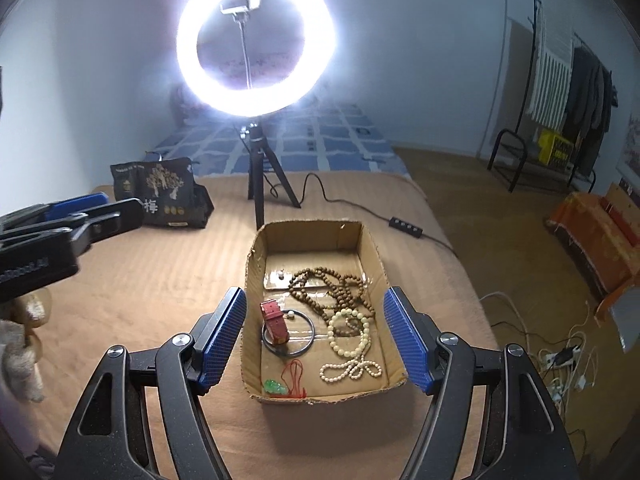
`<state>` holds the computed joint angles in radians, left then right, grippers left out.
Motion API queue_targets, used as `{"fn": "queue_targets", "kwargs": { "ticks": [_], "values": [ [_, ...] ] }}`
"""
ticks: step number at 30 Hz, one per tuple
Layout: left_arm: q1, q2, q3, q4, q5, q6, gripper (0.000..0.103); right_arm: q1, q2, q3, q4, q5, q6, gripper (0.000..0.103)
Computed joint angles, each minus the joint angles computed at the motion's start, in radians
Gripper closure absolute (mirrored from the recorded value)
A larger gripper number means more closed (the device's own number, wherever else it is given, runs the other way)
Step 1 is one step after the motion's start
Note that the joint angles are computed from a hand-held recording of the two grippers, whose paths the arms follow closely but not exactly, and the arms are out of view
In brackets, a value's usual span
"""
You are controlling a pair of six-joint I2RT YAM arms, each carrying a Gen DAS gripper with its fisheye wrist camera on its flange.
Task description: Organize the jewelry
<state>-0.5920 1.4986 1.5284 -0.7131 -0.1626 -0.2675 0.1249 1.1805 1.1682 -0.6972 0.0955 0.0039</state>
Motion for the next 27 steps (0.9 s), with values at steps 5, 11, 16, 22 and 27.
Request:
{"fn": "queue_targets", "kwargs": {
  "ticks": [5,11,16,22,27],
  "values": [
    [-0.042,-0.135,-0.092,-0.015,-0.069,-0.005,0.036,0.024,-0.074,-0.028,-0.007,0.025,0.012,0.032],
    [-0.092,-0.240,-0.163,-0.034,-0.107,-0.039,0.030,0.057,-0.164,-0.070,-0.003,0.074,0.034,0.028],
    [-0.150,-0.294,-0.211,-0.027,-0.161,-0.031,0.021,0.054,-0.204,-0.085,-0.002,0.053,0.070,0.027],
    [-0.157,-0.296,-0.237,-0.033,-0.149,-0.038,0.020,0.063,-0.225,-0.107,0.031,0.070,0.079,0.020],
    [-0.154,-0.279,-0.226,-0.051,-0.156,-0.045,0.020,0.060,-0.217,-0.116,0.053,0.082,0.082,0.020]
  ]
}}
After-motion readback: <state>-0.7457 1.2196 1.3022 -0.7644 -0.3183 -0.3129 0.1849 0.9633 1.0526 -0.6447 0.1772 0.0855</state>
